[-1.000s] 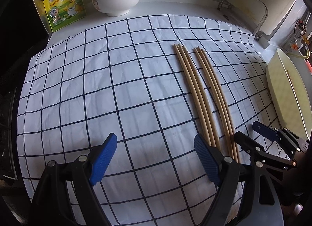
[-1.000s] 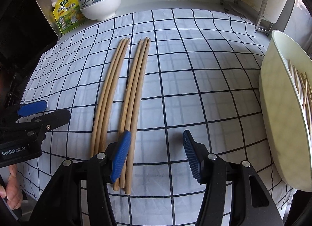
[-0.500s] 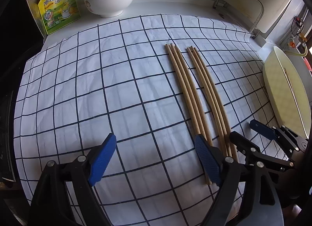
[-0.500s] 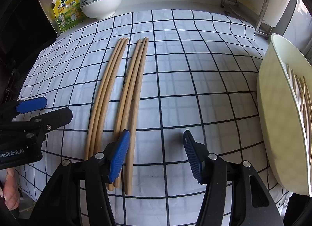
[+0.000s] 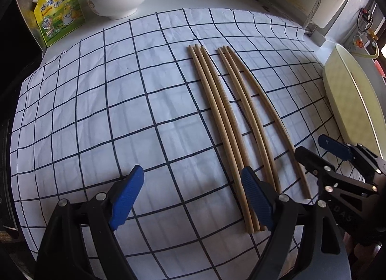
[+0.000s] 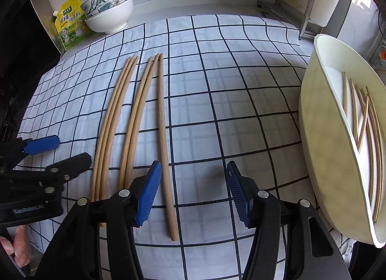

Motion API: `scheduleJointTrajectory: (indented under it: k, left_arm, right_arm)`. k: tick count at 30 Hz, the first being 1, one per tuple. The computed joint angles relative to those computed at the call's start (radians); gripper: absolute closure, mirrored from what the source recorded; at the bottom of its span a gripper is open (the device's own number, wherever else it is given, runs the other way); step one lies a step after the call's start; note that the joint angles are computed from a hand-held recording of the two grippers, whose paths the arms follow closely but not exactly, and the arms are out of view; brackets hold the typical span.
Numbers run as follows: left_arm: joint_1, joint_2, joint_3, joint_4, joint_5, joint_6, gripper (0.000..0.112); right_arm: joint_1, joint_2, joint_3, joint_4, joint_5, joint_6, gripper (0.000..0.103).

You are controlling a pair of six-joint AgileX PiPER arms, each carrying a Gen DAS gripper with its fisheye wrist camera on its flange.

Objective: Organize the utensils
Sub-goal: 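Position the open right gripper over the outermost chopstick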

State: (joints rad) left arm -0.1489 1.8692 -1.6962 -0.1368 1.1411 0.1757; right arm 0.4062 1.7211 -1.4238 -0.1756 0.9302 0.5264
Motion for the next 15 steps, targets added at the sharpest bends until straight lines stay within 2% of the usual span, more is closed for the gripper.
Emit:
scheduleJointTrajectory:
  k: [15]
  left_arm:
    - [-0.046, 0.043, -0.036, 0.115, -0.008, -0.081, 0.027]
  right_arm:
    - [-0.012, -0.029, 0.027, 0.014, -0.018, -0.018, 0.049]
